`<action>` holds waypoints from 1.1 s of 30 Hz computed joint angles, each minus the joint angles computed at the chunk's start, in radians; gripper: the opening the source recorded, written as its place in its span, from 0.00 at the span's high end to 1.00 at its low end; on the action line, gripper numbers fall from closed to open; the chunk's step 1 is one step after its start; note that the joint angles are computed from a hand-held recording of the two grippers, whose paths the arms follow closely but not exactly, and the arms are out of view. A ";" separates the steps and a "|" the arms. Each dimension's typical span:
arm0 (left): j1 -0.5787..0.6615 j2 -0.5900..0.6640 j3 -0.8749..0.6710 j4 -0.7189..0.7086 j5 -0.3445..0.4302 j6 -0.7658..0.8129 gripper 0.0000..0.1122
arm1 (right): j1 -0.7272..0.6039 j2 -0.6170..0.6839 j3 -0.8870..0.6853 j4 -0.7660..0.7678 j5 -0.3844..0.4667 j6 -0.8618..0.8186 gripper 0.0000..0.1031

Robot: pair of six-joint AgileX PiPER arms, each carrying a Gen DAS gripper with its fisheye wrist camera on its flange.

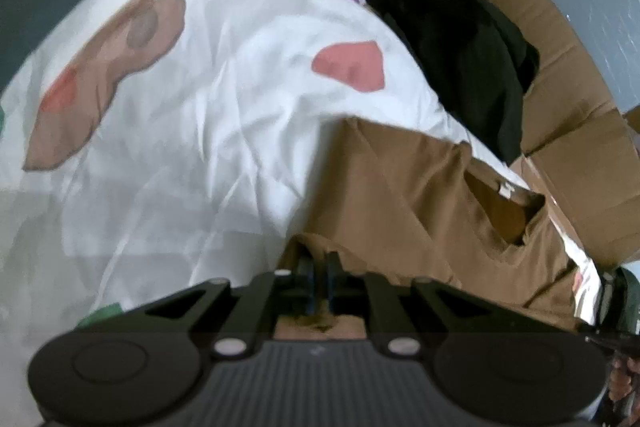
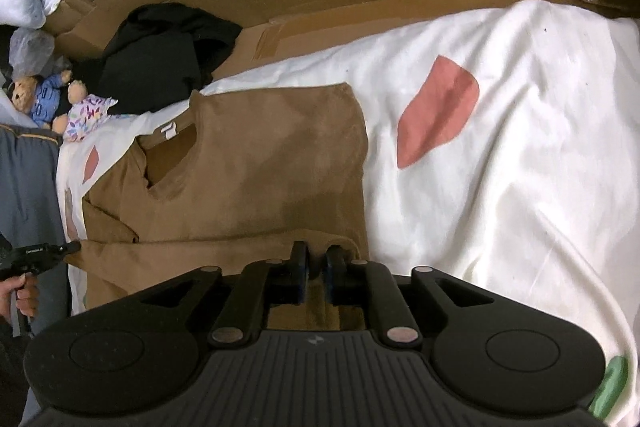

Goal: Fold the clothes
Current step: 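Lift the hem with both grippers and fold it toward the collar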

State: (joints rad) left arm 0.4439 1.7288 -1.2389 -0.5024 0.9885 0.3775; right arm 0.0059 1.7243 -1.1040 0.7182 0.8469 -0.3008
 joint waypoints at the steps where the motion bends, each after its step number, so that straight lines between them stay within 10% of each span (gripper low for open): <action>1: 0.009 0.005 0.006 -0.016 0.005 0.018 0.94 | -0.002 -0.005 0.003 -0.003 0.005 0.000 0.77; 18: 0.102 0.021 0.119 -0.193 0.015 0.243 0.93 | 0.022 -0.068 0.122 -0.019 -0.021 0.026 0.64; 21: 0.115 0.011 0.114 -0.208 0.044 0.267 0.97 | 0.032 -0.069 0.122 0.001 -0.018 -0.002 0.89; 33: 0.113 0.051 -0.064 -0.316 0.097 0.174 0.98 | -0.004 -0.090 0.037 0.134 -0.074 -0.084 0.93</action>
State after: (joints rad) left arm 0.5569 1.7802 -1.3027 -0.8185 1.0857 0.5518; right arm 0.0024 1.6346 -1.0667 0.8522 0.7733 -0.3843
